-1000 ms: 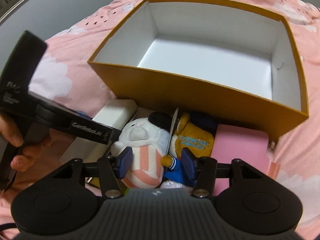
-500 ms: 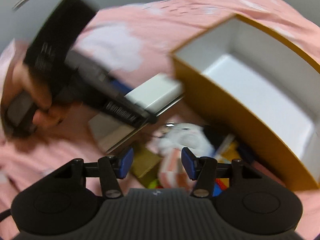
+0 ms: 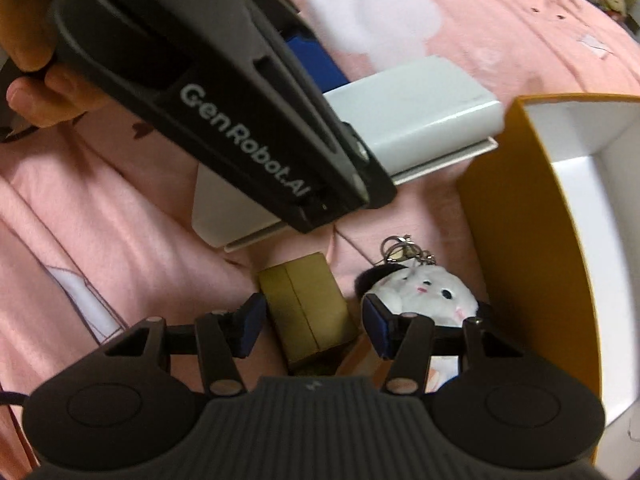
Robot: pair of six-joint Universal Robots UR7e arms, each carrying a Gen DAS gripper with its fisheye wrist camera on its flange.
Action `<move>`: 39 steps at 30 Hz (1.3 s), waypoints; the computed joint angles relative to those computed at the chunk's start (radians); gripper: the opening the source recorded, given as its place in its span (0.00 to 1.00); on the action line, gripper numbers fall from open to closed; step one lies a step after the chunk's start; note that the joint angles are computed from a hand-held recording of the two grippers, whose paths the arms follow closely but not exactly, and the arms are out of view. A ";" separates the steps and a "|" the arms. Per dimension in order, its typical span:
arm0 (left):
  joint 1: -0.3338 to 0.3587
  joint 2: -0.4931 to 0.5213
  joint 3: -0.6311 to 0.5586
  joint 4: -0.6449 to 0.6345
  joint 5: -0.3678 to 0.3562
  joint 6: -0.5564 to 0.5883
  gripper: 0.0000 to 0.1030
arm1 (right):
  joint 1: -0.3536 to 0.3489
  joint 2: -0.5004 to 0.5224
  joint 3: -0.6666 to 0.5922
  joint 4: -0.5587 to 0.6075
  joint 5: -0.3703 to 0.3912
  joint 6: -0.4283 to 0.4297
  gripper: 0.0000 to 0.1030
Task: Organize objects
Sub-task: 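Lift the white box with the left tool while the right tool lifts the gold box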
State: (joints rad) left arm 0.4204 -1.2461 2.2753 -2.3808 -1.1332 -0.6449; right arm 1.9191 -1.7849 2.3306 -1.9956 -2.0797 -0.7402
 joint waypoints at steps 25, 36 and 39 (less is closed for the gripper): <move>-0.072 -0.081 0.060 -0.166 0.060 0.002 0.68 | 0.016 -0.142 -0.066 0.087 -0.004 -0.048 0.50; -0.088 0.006 -0.038 -0.285 0.098 0.143 0.68 | 0.027 -0.236 -0.131 -0.059 -0.089 -0.073 0.49; -0.088 0.046 -0.072 -0.329 0.097 0.183 0.68 | 0.012 -0.253 -0.175 -0.105 -0.091 -0.108 0.48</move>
State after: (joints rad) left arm 0.3327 -1.2000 2.2035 -2.7097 -1.0365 -0.4614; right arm 1.9310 -2.0376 2.1552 -2.1007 -2.1710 -0.8484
